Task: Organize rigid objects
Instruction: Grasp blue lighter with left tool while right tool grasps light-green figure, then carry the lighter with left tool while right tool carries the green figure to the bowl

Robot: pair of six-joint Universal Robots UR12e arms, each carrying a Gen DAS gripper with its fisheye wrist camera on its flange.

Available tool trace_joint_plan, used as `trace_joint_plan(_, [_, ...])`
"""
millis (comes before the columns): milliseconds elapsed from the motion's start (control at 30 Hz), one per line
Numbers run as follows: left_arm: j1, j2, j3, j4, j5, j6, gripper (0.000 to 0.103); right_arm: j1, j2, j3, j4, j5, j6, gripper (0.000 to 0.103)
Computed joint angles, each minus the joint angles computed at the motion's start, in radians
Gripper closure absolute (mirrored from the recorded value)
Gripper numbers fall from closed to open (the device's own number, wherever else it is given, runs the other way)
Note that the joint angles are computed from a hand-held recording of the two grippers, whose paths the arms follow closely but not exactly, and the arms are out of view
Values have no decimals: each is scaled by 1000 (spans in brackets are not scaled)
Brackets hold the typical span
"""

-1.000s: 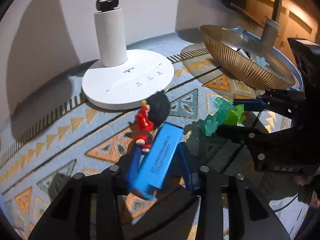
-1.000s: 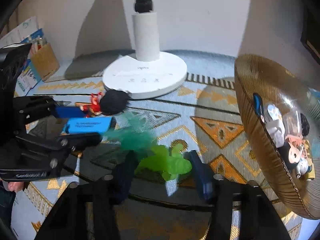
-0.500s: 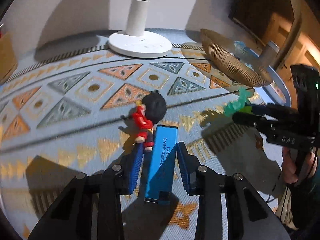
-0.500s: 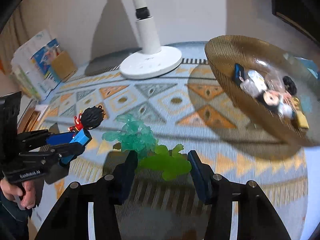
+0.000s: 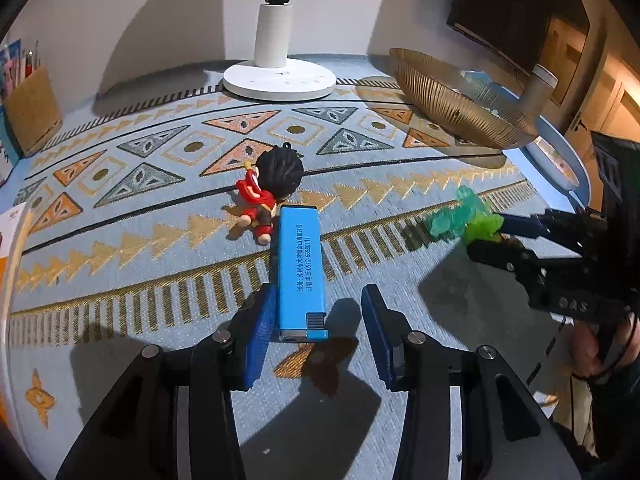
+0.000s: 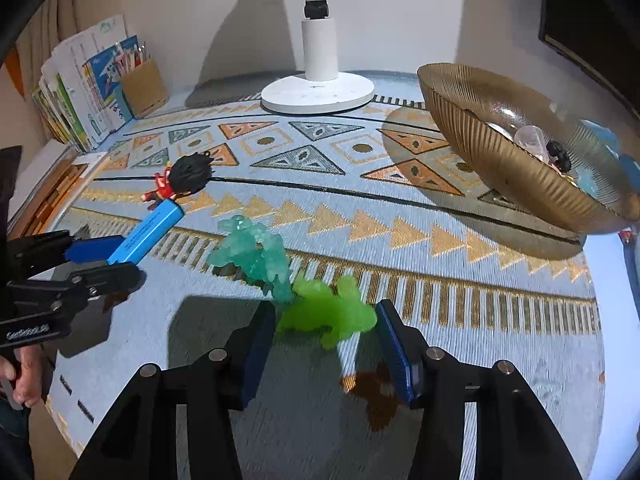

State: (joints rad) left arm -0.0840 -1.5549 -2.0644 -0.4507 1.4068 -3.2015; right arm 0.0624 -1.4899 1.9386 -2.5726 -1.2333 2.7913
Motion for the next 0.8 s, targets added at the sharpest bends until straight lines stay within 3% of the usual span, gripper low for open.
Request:
trace_joint_plan(100, [-2, -11, 10, 4, -11, -12, 54, -9, -9, 7, 6, 25, -3, 53])
trace_joint_plan(233, [-28, -32, 25, 25, 63, -38, 54, -20, -11, 10, 14, 52, 3, 53])
trace_joint_plan(300, [-35, -34, 27, 28, 85, -60, 63, -22, -10, 10, 9, 56, 5, 53])
trace_joint_plan(367, [-42, -29, 19, 39, 107, -64, 81, -22, -11, 11, 6, 57, 7, 53])
trace_joint_plan(533, [-32, 28, -34, 27, 28, -66, 81, -30, -32, 34, -40, 48, 17, 57])
trace_joint_plan(733, [-33, 68, -61, -15, -28, -54, 81, -44, -66, 68, -35, -7, -50, 56])
trace_joint_plan(800, [-51, 56, -54, -6, 7, -35, 78, -45, -66, 72, -26, -12, -46, 56])
